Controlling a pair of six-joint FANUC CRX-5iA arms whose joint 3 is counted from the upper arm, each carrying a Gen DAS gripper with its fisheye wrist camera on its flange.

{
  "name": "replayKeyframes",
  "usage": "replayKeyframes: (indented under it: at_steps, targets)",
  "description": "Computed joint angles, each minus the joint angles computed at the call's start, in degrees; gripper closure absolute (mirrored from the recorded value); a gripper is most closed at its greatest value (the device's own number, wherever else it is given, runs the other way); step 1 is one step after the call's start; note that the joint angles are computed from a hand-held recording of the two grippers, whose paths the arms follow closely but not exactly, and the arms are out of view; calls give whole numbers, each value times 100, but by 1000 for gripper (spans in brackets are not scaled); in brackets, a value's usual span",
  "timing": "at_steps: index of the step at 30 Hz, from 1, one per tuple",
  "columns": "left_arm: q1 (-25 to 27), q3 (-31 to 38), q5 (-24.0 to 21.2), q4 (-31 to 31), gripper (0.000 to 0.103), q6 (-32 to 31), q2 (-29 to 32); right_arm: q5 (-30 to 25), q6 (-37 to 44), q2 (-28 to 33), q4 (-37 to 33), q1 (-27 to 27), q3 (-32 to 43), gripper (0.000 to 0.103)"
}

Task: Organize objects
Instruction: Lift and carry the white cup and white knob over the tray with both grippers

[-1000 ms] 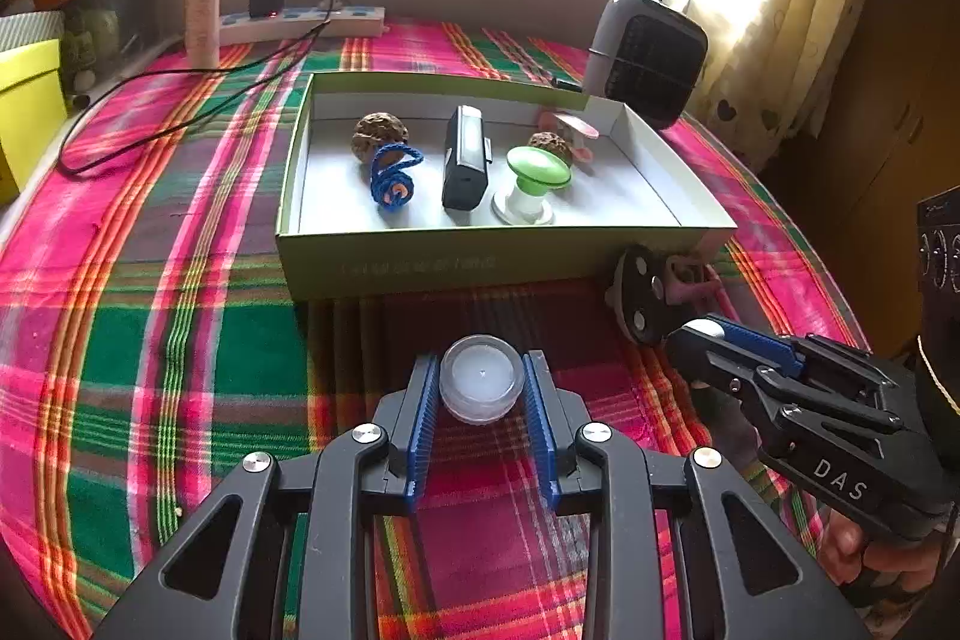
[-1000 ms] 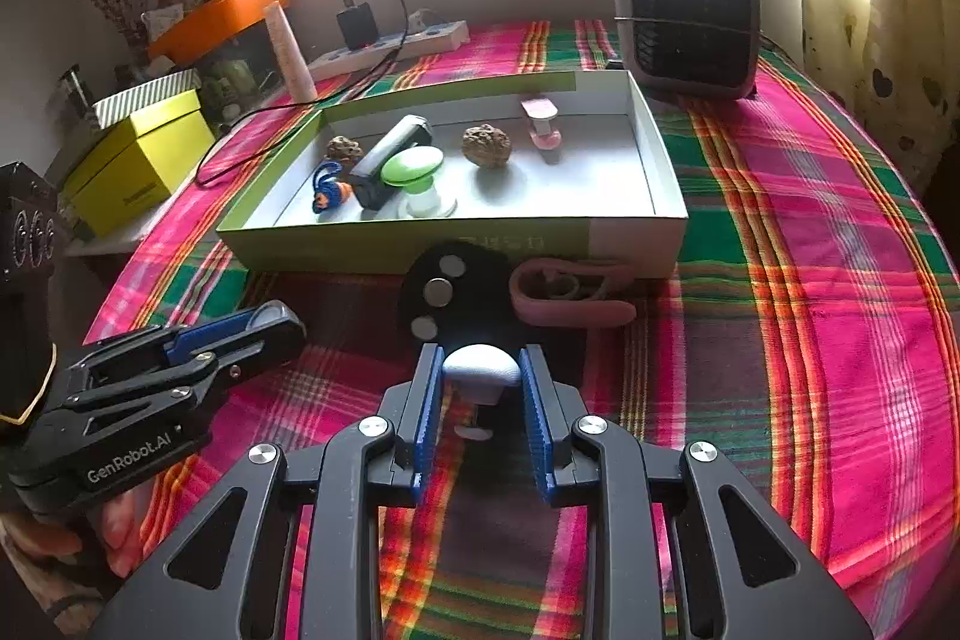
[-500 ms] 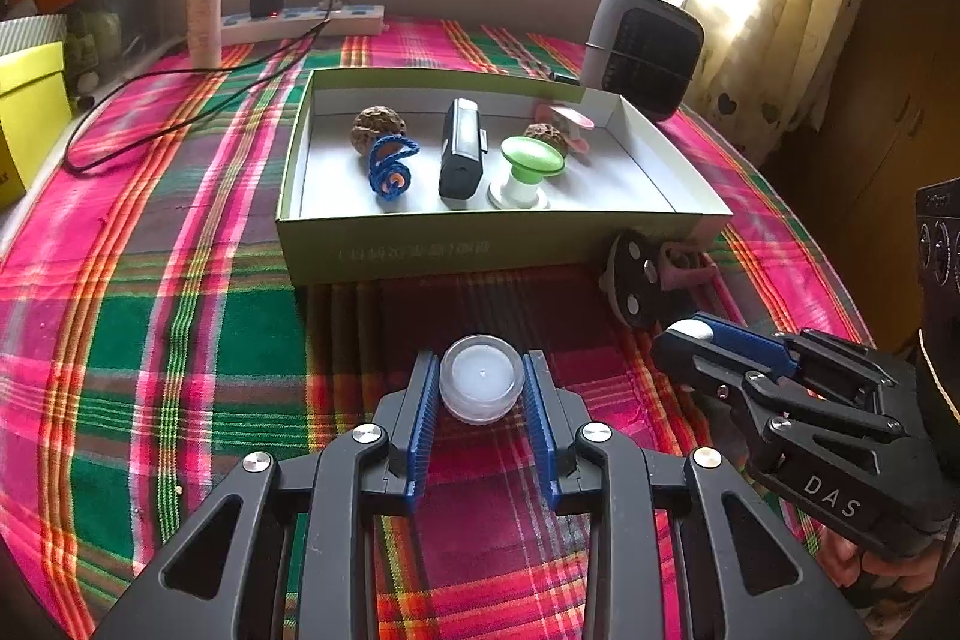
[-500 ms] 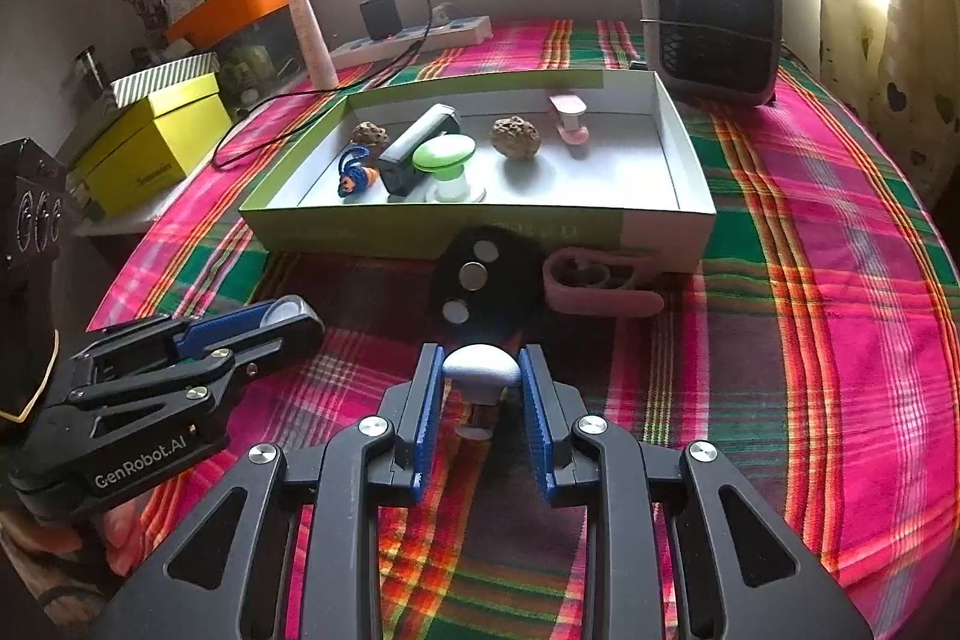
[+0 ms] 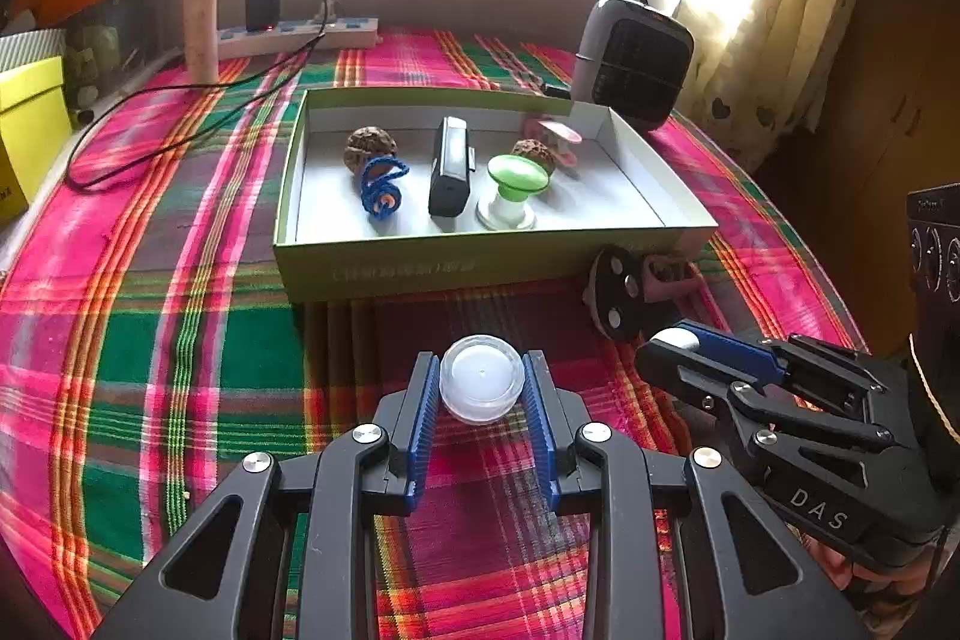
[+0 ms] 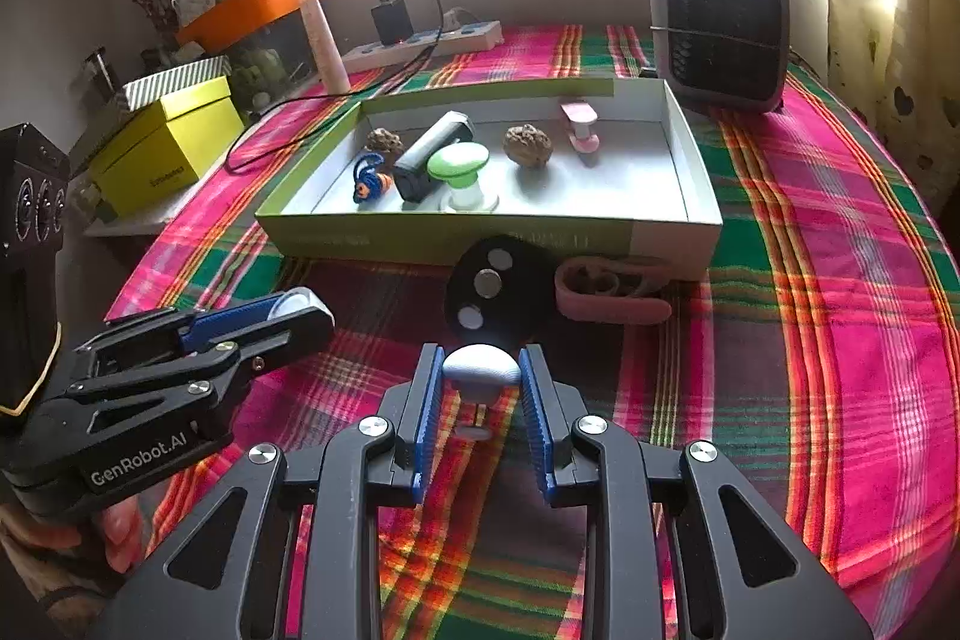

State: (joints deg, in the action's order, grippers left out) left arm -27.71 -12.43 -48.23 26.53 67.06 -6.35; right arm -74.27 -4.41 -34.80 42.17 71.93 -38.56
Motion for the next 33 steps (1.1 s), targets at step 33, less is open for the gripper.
replayKeyframes:
  at_steps: [33]
  targets:
    - [69,1287,16,23,77,181,965,871,1241,426,14,-1594,462,76]
